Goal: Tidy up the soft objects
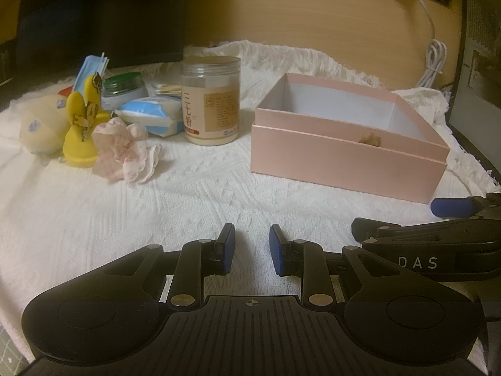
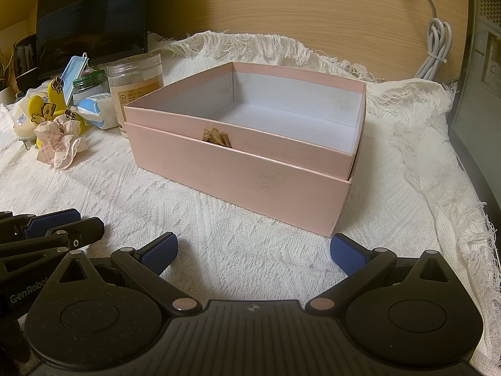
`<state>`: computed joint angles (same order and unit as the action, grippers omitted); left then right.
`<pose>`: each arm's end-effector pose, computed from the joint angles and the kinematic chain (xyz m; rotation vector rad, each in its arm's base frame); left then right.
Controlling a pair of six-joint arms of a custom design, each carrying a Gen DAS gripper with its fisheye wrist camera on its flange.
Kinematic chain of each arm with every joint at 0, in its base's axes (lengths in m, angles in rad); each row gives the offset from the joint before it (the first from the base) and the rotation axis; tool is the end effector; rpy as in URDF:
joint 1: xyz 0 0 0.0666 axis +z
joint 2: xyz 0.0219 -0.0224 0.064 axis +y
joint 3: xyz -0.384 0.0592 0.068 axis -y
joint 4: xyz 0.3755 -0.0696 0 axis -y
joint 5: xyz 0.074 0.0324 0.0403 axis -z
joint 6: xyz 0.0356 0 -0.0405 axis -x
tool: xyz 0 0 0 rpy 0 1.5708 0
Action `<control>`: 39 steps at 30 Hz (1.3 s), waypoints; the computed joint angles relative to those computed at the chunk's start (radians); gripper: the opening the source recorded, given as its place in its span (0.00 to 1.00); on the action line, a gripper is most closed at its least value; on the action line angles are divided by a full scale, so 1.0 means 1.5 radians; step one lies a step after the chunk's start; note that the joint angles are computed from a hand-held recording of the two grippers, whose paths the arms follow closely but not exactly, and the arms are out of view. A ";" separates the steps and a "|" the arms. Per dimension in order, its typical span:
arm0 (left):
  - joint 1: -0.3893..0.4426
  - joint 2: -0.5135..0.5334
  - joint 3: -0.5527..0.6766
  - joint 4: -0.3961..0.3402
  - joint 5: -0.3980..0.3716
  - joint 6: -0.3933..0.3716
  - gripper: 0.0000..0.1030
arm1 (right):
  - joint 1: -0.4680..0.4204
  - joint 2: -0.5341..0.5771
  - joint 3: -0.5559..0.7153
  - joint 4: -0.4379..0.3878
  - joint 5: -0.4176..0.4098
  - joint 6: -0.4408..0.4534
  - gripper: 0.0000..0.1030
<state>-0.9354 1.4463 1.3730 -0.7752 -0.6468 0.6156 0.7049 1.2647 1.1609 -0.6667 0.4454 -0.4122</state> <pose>0.3040 -0.3768 0.4156 0.0752 2.2120 -0.0551 0.3305 0.2605 0.4043 -0.1145 2.2486 0.0720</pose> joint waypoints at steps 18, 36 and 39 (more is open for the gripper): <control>0.039 -0.011 0.022 -0.046 0.114 -0.020 0.27 | -0.026 0.027 0.077 -0.140 -0.081 0.006 1.00; 0.254 -0.138 -0.009 0.035 0.157 -0.145 0.27 | 0.083 0.084 0.194 -0.143 0.024 0.044 0.96; 0.288 -0.108 0.012 0.017 0.199 -0.168 0.27 | 0.101 0.119 0.240 -0.131 0.013 0.057 0.96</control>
<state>-0.5030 1.2851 1.3912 -0.7494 -0.3484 0.3633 0.8558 1.4436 1.5211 -0.8631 0.4650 -0.3267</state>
